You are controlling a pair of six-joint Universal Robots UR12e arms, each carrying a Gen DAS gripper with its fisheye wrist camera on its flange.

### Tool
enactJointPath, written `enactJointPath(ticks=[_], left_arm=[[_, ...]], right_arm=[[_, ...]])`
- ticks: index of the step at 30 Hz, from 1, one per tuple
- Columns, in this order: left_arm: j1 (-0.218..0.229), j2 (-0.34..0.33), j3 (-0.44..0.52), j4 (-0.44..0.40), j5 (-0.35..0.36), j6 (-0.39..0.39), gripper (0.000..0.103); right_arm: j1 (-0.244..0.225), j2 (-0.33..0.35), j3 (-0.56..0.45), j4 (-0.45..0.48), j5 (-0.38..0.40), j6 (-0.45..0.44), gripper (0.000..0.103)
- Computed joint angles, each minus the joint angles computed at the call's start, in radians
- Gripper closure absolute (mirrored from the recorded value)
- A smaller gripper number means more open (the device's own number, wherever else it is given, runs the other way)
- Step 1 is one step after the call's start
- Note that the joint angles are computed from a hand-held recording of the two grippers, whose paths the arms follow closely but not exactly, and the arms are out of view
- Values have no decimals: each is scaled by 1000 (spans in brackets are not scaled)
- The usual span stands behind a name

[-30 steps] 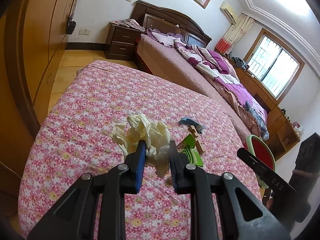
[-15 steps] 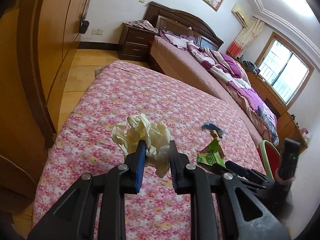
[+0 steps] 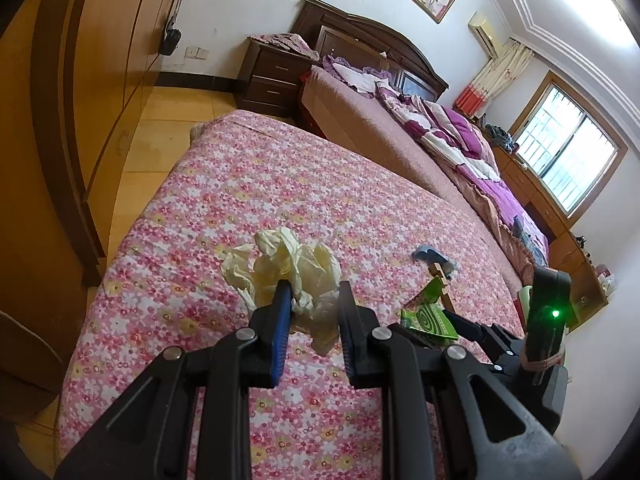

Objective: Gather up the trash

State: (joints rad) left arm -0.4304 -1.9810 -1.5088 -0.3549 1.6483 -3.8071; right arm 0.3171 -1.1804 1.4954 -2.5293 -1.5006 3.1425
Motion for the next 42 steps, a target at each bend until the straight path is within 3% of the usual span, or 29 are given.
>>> enactJointPath(ticks=[3,11,18,22,33,42], left_arm=[[0,-2,2,-4,-3,4,81],[-9,-8,15,-16,-5,13,81],[-25,-16,40,-21,2,40,81],[-30,-23,56,-12,-41,47,81],[-65,-73,155,-49,-125,98,81],[-106,-165,328,-148,-179,198,81]], right_arm=[[-2,0,2,-16,5,8,33],[-32,-31,45,-74,79,58,34],[-75,-103,119,-186,118,182,34],[-109,-160,181,-237,135,275,34],[-203,-296,336,-318,54,414,34],[-278,-359,405,-331,-19,456,34]])
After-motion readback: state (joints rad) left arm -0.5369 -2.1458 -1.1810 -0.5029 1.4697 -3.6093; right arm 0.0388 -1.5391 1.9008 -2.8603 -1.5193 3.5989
